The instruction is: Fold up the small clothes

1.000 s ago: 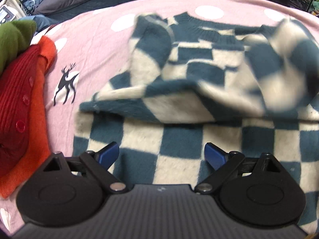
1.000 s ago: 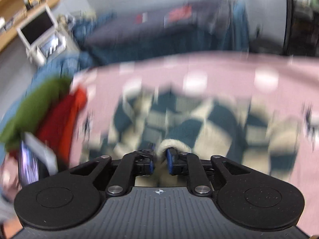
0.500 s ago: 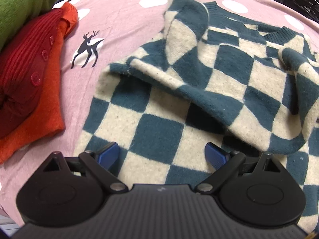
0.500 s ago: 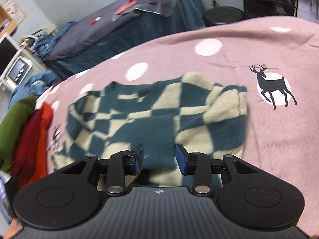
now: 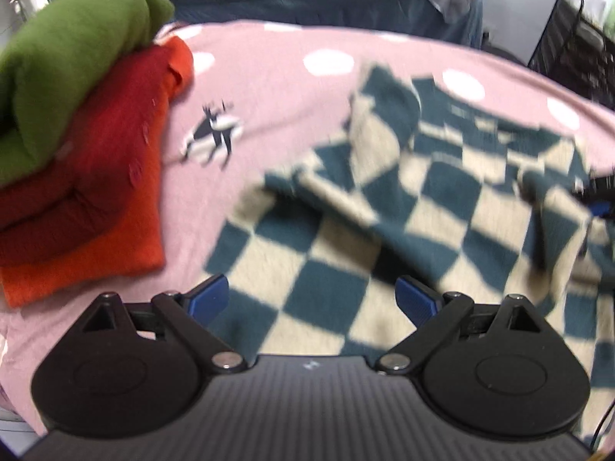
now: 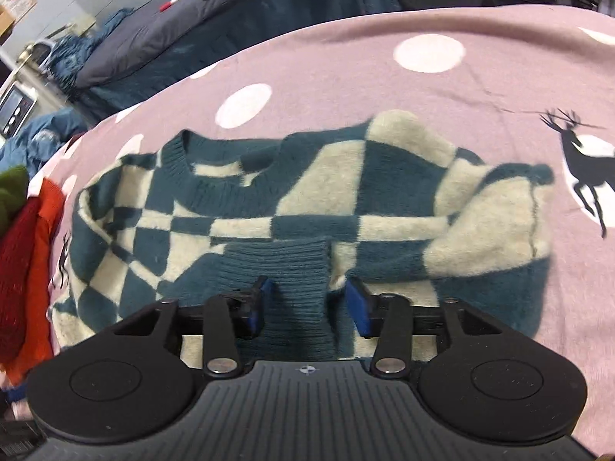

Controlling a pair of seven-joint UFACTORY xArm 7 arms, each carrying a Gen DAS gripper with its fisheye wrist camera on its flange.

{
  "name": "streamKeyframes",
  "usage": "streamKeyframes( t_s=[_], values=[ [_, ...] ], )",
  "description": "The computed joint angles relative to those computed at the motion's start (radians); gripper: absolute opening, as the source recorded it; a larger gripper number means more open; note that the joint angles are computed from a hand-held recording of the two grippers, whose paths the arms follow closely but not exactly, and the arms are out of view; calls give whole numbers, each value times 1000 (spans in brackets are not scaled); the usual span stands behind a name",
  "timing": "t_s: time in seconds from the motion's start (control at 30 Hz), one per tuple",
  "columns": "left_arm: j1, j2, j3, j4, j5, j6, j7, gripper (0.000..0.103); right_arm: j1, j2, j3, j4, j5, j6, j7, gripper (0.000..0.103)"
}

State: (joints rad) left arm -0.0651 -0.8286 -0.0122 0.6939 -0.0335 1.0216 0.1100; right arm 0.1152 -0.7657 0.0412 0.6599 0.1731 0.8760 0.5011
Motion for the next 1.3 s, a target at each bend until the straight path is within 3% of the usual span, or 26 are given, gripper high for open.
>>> streamKeyframes(
  t_s=[0.03, 0.23, 0.47, 0.53, 0.57, 0.6, 0.63, 0.73, 0.9, 1.03, 1.13, 1.2, 1.23, 1.3],
  values=[
    [-2, 20, -1, 16, -1, -12, 2, 95, 12, -7, -19, 0, 19, 2, -12, 8],
    [-40, 160, -2, 112, -37, -119, 26, 95, -3, -135, -39, 4, 45, 10, -1, 9],
    [-79, 410, -79, 251, 11, -194, 47, 94, -74, -269, -59, 40, 10, 191, 37, 9],
    [-82, 474, -97, 283, 38, -197, 28, 86, -99, -307, -62, 31, 3, 232, 62, 9],
    [-82, 504, -103, 301, 52, -188, 14, 69, -111, -320, -61, 30, 1, 255, 78, 9],
    [-83, 525, -105, 317, 61, -170, 0, 35, -118, -333, -62, 24, 5, 272, 96, 9],
    [-84, 544, -101, 334, 63, -154, -10, 19, -123, -348, -65, 18, 12, 286, 111, 9],
    [-82, 566, -67, 371, 17, -150, -22, 16, -124, -372, -63, 15, 12, 313, 125, 9],
    [-40, 660, -46, 497, 75, -187, -26, 15, -110, -376, -63, 18, 16, 294, 116, 9],
    [-25, 800, -33, 641, 79, -170, 4, 15, -96, -329, -60, 21, 1, 252, 73, 6],
    [-33, 856, -40, 672, 179, -171, -5, 21, -101, -281, -52, 11, -17, 225, 54, 4],
    [-38, 863, -38, 673, 228, -164, -47, 52, -117, -254, -37, 4, -40, 211, 57, 4],
    [-37, 854, -34, 665, 240, -172, -74, 61, -126, -238, -29, 6, -54, 210, 60, 7],
    [-26, 808, -25, 625, 236, -207, -116, 85, -149, -203, -16, 30, -84, 242, 78, 19]
  ],
)
